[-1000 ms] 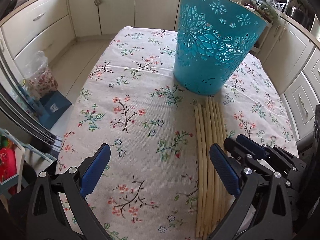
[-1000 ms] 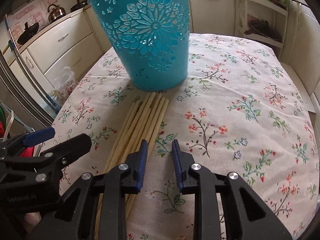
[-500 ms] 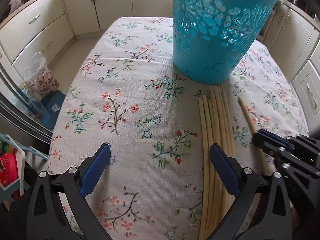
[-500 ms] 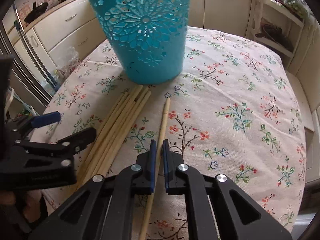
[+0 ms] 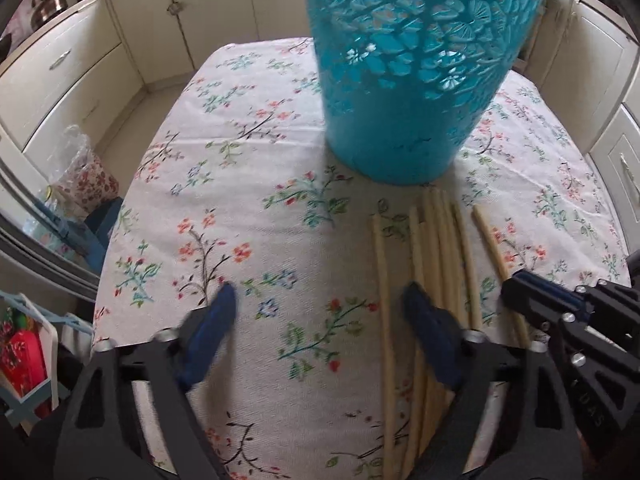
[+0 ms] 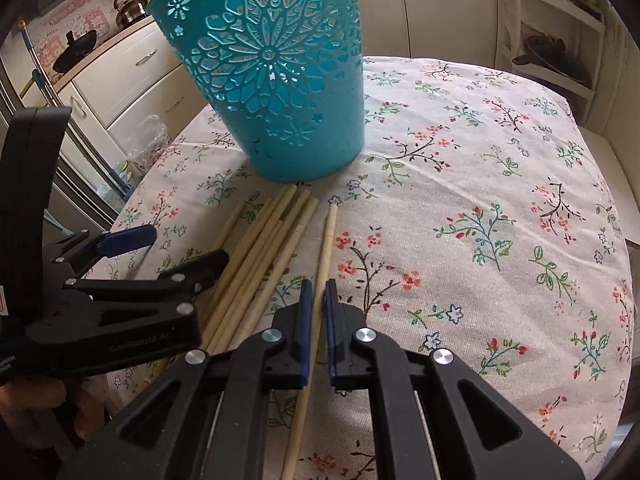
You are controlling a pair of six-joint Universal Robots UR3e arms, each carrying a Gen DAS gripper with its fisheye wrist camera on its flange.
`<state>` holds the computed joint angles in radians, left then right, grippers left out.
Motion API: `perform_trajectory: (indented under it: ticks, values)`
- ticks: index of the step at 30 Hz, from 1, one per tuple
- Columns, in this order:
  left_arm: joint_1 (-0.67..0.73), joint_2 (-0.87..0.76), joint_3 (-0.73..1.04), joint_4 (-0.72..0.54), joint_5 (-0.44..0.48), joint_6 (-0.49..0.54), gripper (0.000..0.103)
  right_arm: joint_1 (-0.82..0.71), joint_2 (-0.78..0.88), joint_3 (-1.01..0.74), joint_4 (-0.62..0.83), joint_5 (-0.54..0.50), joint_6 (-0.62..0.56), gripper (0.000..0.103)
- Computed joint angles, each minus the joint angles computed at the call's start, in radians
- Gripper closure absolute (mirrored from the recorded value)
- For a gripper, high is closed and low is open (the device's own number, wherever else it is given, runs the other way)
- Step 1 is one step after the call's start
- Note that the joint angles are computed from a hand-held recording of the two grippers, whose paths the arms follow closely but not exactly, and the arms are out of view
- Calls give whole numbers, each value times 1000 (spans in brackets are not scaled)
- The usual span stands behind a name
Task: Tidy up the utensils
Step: 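Close the left tool on one wooden stick from the bundle, then lift the stick over the teal bin and open the left tool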
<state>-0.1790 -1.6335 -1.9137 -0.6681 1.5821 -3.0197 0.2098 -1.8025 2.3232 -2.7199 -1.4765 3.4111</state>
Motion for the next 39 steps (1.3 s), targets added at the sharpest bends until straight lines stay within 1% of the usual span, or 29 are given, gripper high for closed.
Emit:
perform_trajectory:
  ticks: [1, 2, 3, 6, 7, 8, 9, 11, 12, 15, 17, 19, 21, 22, 23, 24, 27, 28, 30, 32, 33, 36, 38, 39]
  values:
    - [-1, 2, -5, 9, -14, -1, 44, -1, -1, 1, -2, 1, 3, 96]
    - [-1, 6, -13, 19, -30, 5, 61, -2, 0, 2, -6, 4, 6, 96]
    - [-1, 11, -19, 28, -45, 24, 80, -8, -4, 6, -7, 11, 5, 96]
    - [-19, 24, -35, 36, -55, 48, 98, -25, -14, 20, -14, 32, 9, 96]
    - [-28, 22, -25, 24, -58, 57, 98, -31, -18, 25, -19, 40, 10, 96]
    - [-19, 38, -24, -8, -86, 62, 98, -36, -23, 31, -22, 48, 11, 96]
    - [7, 70, -23, -62, -131, 73, 98, -46, -30, 41, -28, 61, 13, 96]
    - [55, 156, -47, -123, -209, 88, 98, -64, -50, 59, -27, 85, 17, 96]
    - [114, 236, -46, -207, -296, 104, 98, -75, -61, 70, -26, 101, 19, 96]
    - [259, 419, 0, -371, -504, 145, 98, -97, -86, 87, -18, 132, 20, 96]
    - [323, 463, 49, -366, -618, 145, 98, -104, -89, 92, -19, 143, 23, 96]
    - [334, 442, 100, -222, -674, 69, 98, -112, -96, 96, -17, 152, 22, 96]
    - [302, 360, 150, -37, -677, -30, 98, -115, -97, 98, -19, 156, 22, 96]
    - [269, 292, 186, 89, -655, -101, 98, -117, -97, 100, -21, 159, 21, 96]
    - [259, 250, 212, 156, -649, -141, 98, -118, -95, 101, -25, 161, 22, 96]
    - [234, 191, 244, 241, -619, -187, 98, -122, -97, 105, -28, 165, 19, 96]
    - [172, 34, 334, 420, -519, -296, 98, -128, -108, 115, -32, 171, 15, 96]
    - [151, -18, 367, 459, -478, -323, 98, -128, -105, 117, -39, 172, 16, 96]
    - [119, -132, 464, 530, -391, -390, 98, -129, -107, 118, -42, 175, 18, 96]
    - [90, -218, 527, 554, -323, -400, 98, -132, -107, 121, -48, 179, 17, 96]
    - [81, -249, 552, 554, -305, -400, 98, -136, -107, 123, -51, 182, 16, 96]
    - [32, -360, 632, 550, -219, -347, 98, -135, -102, 119, -52, 181, 12, 96]
    - [31, -386, 657, 519, -220, -321, 98, -126, -96, 112, -50, 172, 10, 96]
    - [27, -389, 646, 523, -214, -314, 98, -121, -91, 107, -48, 165, 7, 96]
